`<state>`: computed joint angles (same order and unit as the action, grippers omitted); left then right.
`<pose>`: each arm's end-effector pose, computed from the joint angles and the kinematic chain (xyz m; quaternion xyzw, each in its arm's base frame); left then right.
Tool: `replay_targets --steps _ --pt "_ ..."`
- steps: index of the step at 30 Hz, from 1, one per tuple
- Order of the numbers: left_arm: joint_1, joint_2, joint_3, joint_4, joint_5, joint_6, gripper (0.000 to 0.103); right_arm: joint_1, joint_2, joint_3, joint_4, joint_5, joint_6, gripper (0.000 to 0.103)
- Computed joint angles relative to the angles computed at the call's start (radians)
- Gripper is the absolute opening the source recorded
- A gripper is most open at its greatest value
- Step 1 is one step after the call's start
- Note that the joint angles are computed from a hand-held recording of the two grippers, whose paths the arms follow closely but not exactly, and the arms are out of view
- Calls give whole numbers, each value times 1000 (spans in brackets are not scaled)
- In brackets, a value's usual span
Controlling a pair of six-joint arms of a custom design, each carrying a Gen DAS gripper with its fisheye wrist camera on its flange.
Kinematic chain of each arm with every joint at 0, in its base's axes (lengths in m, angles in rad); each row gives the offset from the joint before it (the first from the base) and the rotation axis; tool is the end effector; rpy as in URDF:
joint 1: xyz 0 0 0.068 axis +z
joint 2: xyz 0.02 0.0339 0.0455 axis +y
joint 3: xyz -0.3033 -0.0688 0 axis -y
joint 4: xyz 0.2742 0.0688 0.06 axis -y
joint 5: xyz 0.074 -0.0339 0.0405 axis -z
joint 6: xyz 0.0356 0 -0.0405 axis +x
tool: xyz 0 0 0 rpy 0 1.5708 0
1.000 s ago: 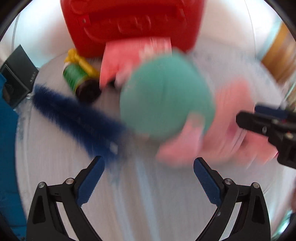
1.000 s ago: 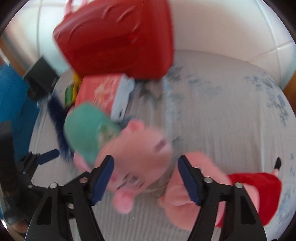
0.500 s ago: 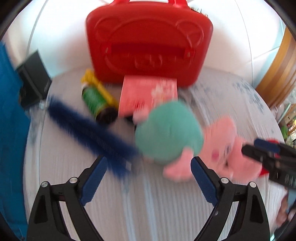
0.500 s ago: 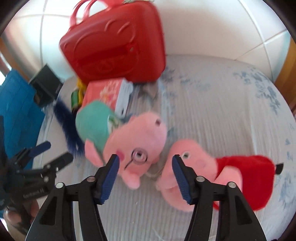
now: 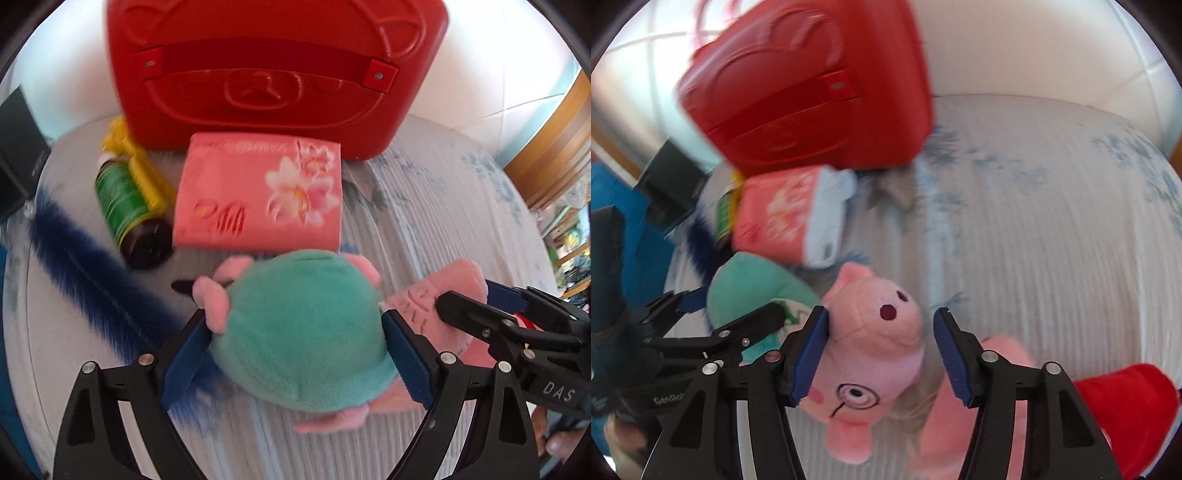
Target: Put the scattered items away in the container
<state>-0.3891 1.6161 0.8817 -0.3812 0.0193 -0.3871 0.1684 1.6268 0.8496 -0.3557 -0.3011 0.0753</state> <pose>0.3010 -0.1242 0.1788 0.0032 0.9742 -0.0941 0.2053 0.3140 0.0641 0.1690 -0.0775 0.9625 0.1714 0.1954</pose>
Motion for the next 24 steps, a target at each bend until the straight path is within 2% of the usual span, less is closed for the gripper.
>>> replay_targets --steps 4,7,10,12,15,18,21,24 --pt "-77 -119 -131 -24 -14 -25 92 39 -134 -123 13 -21 -9 53" --pt "-218 -113 -199 -47 -164 -68 92 84 -220 -202 23 15 -2 53" --pt "-271 -174 -283 -31 -142 -136 91 131 -277 -247 4 38 12 53" --pt "-289 -273 -322 -66 -149 -174 91 163 -317 -280 -7 67 18 53" --pt "-287 -430 -329 -167 -203 -179 91 196 -353 -325 -19 98 27 53" --pt "-251 -536 -313 -207 -219 -132 91 230 -388 -378 -30 141 22 53" --pt "-278 -592 -297 -206 -229 -102 92 262 -396 -420 -16 174 33 53" --pt "-337 -570 -290 -198 -250 -105 91 281 -393 -438 -15 213 42 52"
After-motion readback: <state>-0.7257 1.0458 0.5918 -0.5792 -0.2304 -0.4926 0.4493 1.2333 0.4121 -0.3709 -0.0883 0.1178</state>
